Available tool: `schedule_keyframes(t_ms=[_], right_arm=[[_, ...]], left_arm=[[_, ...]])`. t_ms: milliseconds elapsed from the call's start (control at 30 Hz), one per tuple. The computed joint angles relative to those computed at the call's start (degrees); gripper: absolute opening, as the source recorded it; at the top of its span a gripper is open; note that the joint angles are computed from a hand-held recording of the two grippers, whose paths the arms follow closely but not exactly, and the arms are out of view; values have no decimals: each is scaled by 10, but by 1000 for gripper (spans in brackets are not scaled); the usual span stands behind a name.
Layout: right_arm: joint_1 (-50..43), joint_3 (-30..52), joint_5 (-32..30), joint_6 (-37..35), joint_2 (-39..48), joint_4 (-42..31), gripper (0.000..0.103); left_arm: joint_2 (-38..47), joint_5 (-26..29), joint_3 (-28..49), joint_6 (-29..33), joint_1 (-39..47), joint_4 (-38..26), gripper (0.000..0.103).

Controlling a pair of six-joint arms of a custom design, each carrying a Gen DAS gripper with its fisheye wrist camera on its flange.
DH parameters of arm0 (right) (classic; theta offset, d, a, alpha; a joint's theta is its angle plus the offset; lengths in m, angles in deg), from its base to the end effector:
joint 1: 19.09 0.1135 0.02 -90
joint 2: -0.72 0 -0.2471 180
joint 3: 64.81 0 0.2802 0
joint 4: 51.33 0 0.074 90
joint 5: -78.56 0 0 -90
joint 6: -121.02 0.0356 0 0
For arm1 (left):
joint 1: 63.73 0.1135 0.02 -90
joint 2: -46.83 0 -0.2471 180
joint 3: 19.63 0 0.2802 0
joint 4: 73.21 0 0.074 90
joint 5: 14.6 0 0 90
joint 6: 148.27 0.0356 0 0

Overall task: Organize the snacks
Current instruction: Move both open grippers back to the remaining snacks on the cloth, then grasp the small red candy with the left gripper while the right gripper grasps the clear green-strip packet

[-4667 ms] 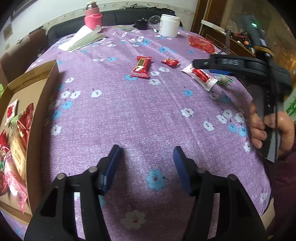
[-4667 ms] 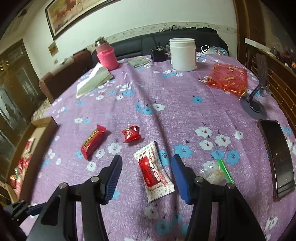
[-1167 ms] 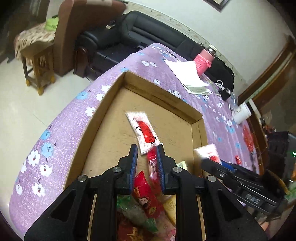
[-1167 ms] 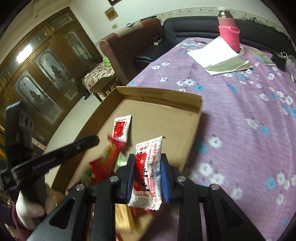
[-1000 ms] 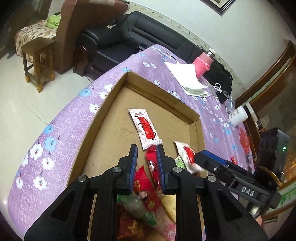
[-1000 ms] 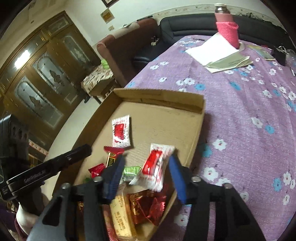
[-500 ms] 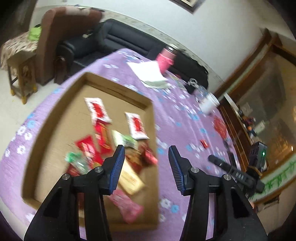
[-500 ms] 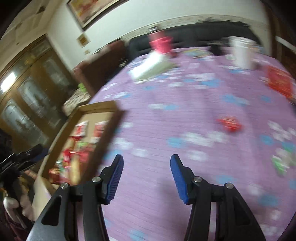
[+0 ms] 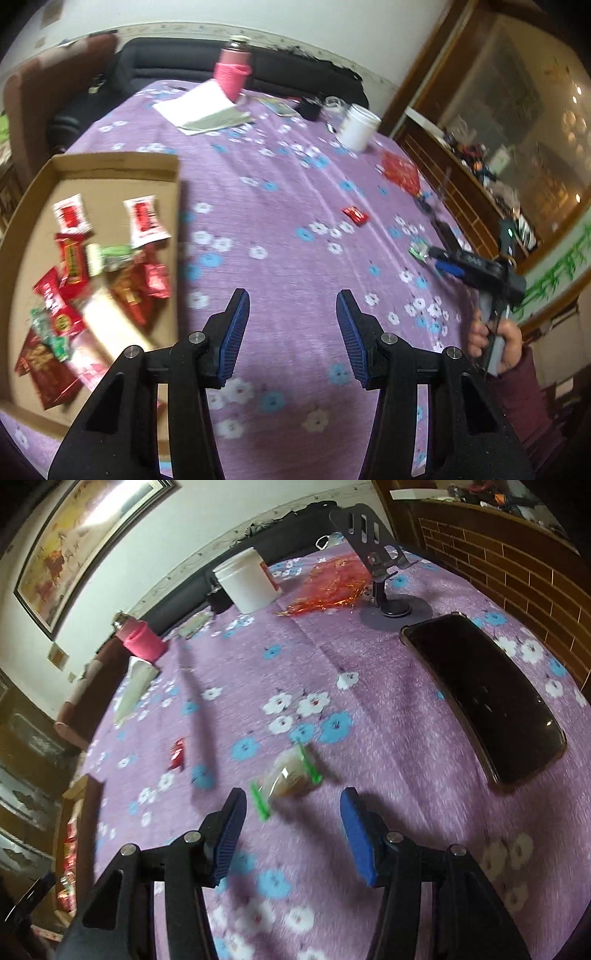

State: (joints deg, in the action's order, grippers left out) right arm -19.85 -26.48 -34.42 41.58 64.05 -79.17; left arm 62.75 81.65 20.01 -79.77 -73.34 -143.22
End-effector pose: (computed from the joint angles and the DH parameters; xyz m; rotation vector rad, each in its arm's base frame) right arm 0.2277 0.0109 0.1308 0.0757 2.4765 0.5716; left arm 0.1122 -0.0229 0.2149 -0.1969 2.3994 -0.3855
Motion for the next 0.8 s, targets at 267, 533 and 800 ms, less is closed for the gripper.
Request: schedule_keyframes(t_ms=[267,533,800], right_arm=[[57,17,83,-1,59,71,42],[48,6,74,-16,62,94,33],[35,5,46,-15,60,88,33]], left_arm=[[224,-41,29,-21,-74,183,48],[533,-59,138,60,-111,374,48],[757,-61,279,115,-128,427,47]])
